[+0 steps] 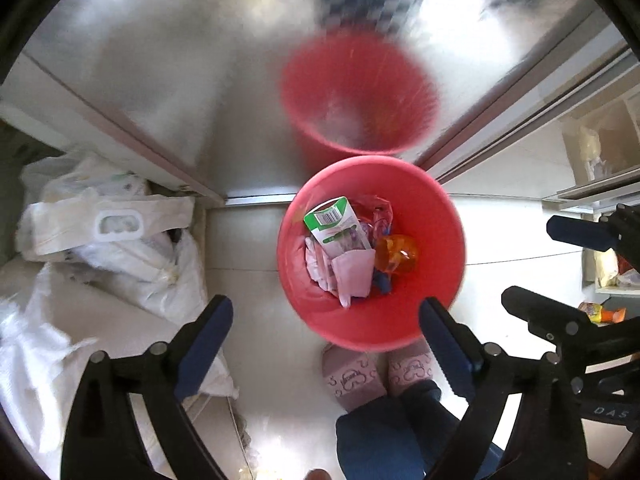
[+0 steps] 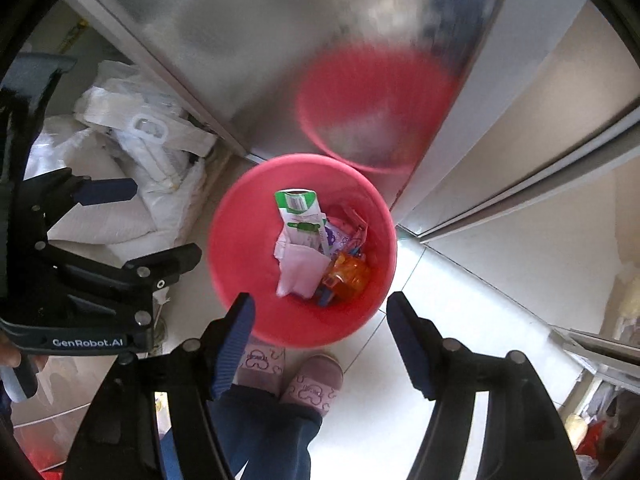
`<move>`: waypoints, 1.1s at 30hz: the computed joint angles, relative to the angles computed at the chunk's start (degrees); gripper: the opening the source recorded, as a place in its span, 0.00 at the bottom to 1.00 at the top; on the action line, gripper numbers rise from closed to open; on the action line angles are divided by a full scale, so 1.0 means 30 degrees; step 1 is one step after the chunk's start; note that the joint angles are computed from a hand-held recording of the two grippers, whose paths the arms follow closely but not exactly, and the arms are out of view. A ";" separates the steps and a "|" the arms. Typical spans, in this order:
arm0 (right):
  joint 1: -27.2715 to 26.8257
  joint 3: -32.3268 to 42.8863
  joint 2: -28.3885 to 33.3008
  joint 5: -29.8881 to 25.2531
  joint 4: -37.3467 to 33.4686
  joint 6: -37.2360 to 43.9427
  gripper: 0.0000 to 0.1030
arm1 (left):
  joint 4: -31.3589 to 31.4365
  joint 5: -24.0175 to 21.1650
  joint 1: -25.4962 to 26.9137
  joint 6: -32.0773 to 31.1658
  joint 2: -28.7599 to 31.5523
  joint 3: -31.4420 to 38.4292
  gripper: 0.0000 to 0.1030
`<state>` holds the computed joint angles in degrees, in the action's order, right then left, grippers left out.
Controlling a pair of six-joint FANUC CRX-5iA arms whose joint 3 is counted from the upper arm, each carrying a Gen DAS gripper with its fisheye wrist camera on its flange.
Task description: Collect trash
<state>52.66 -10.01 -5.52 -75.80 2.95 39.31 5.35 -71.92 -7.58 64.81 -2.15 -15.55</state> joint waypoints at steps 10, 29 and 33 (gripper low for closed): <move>0.1826 0.4546 -0.0499 -0.4420 0.1761 -0.2408 0.69 | 0.0747 -0.5506 0.1153 0.1045 -0.2109 0.4053 0.90; 0.5606 1.6819 0.3018 -1.2058 0.7983 -0.0581 0.91 | 0.1567 -1.2196 0.2842 0.1676 -0.1155 1.7326 0.91; 0.6268 1.9708 0.4377 -1.2988 0.9917 0.0596 0.95 | 0.1805 -1.2769 0.3290 0.2255 -0.0673 1.9988 0.92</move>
